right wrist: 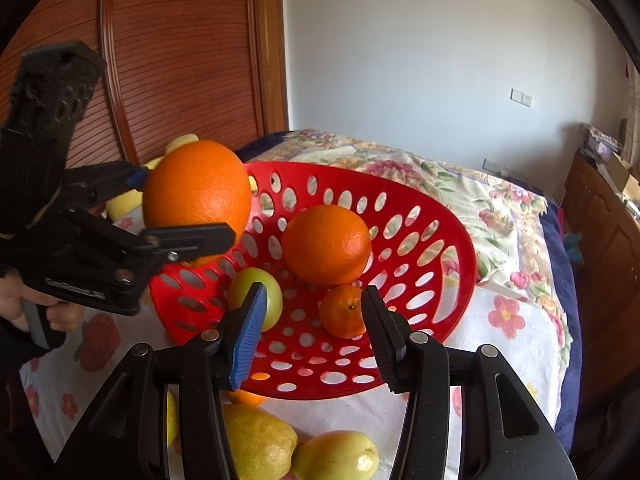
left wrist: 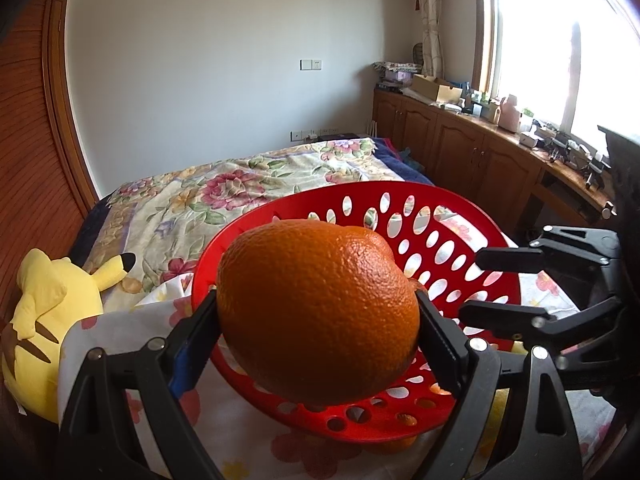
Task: Organize fruits
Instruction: 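Open the left tool to drop the orange while the right tool releases the tangerine into the basket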
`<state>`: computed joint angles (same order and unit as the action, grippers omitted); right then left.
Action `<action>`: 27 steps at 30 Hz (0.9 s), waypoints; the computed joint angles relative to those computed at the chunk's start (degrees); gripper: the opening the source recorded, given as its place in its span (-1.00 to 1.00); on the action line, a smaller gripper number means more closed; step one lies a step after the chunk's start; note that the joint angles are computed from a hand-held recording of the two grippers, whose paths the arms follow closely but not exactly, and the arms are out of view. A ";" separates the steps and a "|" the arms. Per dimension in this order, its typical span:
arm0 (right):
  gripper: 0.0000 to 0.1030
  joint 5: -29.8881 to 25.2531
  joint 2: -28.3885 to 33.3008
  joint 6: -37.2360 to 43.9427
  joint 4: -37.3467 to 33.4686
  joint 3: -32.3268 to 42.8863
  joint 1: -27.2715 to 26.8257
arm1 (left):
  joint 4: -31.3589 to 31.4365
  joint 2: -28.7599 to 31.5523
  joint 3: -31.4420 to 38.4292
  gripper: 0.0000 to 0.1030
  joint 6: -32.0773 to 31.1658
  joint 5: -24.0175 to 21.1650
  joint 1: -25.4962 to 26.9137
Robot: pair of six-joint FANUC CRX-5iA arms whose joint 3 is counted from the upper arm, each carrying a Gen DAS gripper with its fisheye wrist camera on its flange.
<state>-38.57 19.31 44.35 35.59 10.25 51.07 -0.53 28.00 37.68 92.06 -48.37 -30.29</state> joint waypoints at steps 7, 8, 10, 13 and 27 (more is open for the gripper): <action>0.01 0.88 -0.54 -0.85 0.41 -1.08 -0.02 | -2.29 2.77 4.58 0.76 1.37 -3.97 -1.15; 0.01 0.93 -0.57 -1.07 0.63 -1.22 0.07 | -2.19 3.05 4.91 0.76 1.33 -4.26 -1.19; 0.04 1.03 -0.65 -1.04 0.59 -1.34 0.13 | -1.05 3.70 5.43 0.76 0.87 -4.91 -0.95; 0.09 0.96 -1.03 -1.64 1.05 -1.70 0.32 | -2.67 4.22 6.65 0.76 1.59 -6.08 -1.46; 0.23 1.25 -2.40 -5.70 4.19 -3.84 0.72 | -7.59 6.54 11.66 0.78 3.07 -10.77 -3.21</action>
